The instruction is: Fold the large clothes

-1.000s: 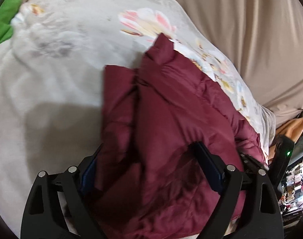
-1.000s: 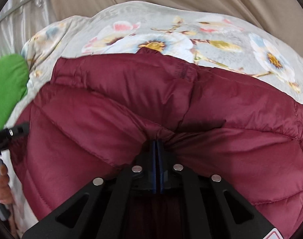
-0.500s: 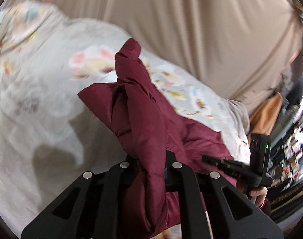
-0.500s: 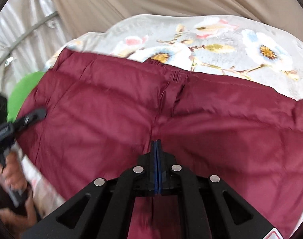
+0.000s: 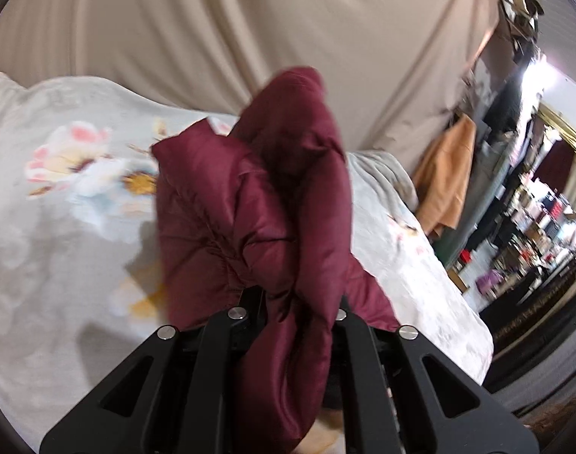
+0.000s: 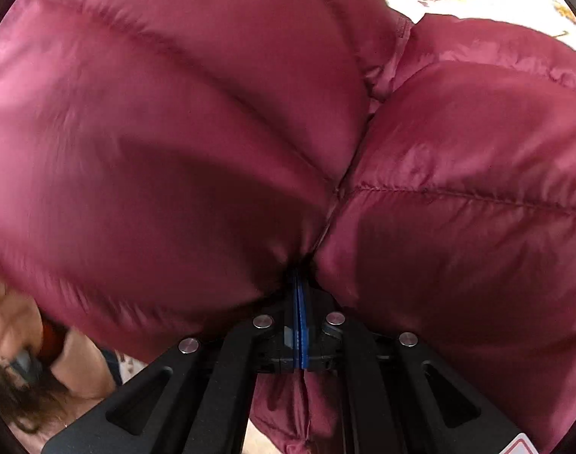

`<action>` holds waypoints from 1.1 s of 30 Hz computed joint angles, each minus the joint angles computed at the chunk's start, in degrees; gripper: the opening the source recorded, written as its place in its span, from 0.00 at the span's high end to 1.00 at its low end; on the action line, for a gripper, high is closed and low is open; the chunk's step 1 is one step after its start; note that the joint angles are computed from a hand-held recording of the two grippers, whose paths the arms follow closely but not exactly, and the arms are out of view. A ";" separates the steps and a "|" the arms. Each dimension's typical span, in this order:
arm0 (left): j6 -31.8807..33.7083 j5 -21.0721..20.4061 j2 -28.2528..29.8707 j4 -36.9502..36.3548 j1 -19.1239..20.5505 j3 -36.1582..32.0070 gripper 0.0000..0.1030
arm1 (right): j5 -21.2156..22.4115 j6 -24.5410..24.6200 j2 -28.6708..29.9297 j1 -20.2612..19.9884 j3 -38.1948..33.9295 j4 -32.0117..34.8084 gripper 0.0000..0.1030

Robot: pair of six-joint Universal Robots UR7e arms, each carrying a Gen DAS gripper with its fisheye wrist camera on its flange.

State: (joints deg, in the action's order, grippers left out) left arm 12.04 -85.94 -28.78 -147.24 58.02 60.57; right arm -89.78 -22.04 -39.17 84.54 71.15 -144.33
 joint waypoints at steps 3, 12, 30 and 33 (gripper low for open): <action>-0.27 0.49 1.67 0.23 -0.78 -1.14 0.91 | -1.90 1.86 -2.54 0.26 3.09 -3.21 0.95; 0.42 1.89 2.17 -0.47 -1.82 -1.31 0.91 | -6.18 9.87 -16.76 -4.89 18.23 -26.02 0.95; 1.11 5.03 22.97 19.57 -6.56 -25.50 0.90 | 1.74 16.31 -15.08 -9.96 17.44 -21.48 0.99; -1.01 5.28 27.09 24.42 -5.84 -31.42 0.89 | 2.06 18.18 -20.18 -11.15 24.83 -29.37 0.98</action>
